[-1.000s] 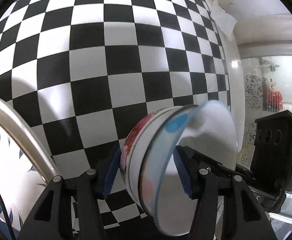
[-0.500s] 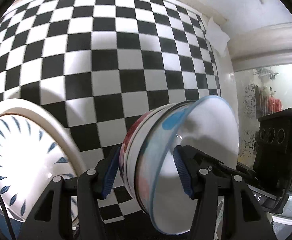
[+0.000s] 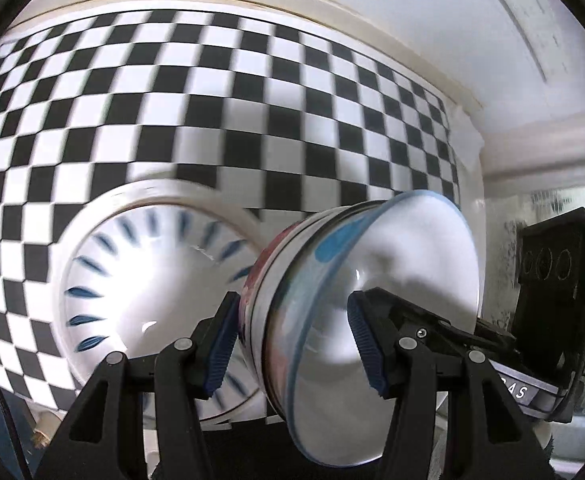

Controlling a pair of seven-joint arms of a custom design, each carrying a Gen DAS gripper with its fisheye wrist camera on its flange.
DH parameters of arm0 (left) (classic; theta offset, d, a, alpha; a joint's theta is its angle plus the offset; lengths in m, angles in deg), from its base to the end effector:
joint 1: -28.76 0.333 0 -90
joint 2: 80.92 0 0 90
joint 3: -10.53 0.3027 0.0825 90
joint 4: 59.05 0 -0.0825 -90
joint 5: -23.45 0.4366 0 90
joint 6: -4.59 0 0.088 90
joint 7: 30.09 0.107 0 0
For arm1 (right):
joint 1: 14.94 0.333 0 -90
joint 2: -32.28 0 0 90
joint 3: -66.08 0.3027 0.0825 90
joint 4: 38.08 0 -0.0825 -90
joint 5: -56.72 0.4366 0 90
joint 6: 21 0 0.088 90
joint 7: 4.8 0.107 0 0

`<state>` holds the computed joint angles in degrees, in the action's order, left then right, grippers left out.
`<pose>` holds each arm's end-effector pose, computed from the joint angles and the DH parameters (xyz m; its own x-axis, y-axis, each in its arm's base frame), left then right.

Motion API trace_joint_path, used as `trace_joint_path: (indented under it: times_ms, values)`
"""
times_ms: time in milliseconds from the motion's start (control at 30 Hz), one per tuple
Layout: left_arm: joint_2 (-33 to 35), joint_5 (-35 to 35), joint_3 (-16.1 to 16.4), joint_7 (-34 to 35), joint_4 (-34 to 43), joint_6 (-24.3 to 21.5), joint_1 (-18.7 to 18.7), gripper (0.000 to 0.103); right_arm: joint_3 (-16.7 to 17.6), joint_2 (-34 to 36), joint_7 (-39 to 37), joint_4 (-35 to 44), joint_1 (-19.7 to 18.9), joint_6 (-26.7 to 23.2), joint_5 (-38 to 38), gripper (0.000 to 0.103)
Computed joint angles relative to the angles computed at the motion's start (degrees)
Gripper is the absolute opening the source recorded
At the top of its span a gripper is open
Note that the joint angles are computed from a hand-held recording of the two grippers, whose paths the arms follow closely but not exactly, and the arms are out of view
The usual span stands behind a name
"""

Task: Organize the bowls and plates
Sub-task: 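Carry the bowl stack with the left gripper over the plate stack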

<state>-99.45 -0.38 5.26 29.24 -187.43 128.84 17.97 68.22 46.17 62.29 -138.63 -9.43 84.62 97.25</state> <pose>0.5082 -0.1650 0.4957 0.3957 -0.8217 0.4102 -0.9011 -0.4337 0.0004 0.6503 0.1380 0.4002 0.2263 -0.7392 -0.6344 -0.9638 -0.2640 -0.0363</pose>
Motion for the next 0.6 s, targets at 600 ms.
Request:
trace_joint_path:
  times_ms: [600]
  values:
    - [-13.77,2.11,3.57,-7.04,-15.42,0.79,1.54,0.052,3.04,0.53,-2.63,-1.86,6.45,-0.62,-2.16,0.044]
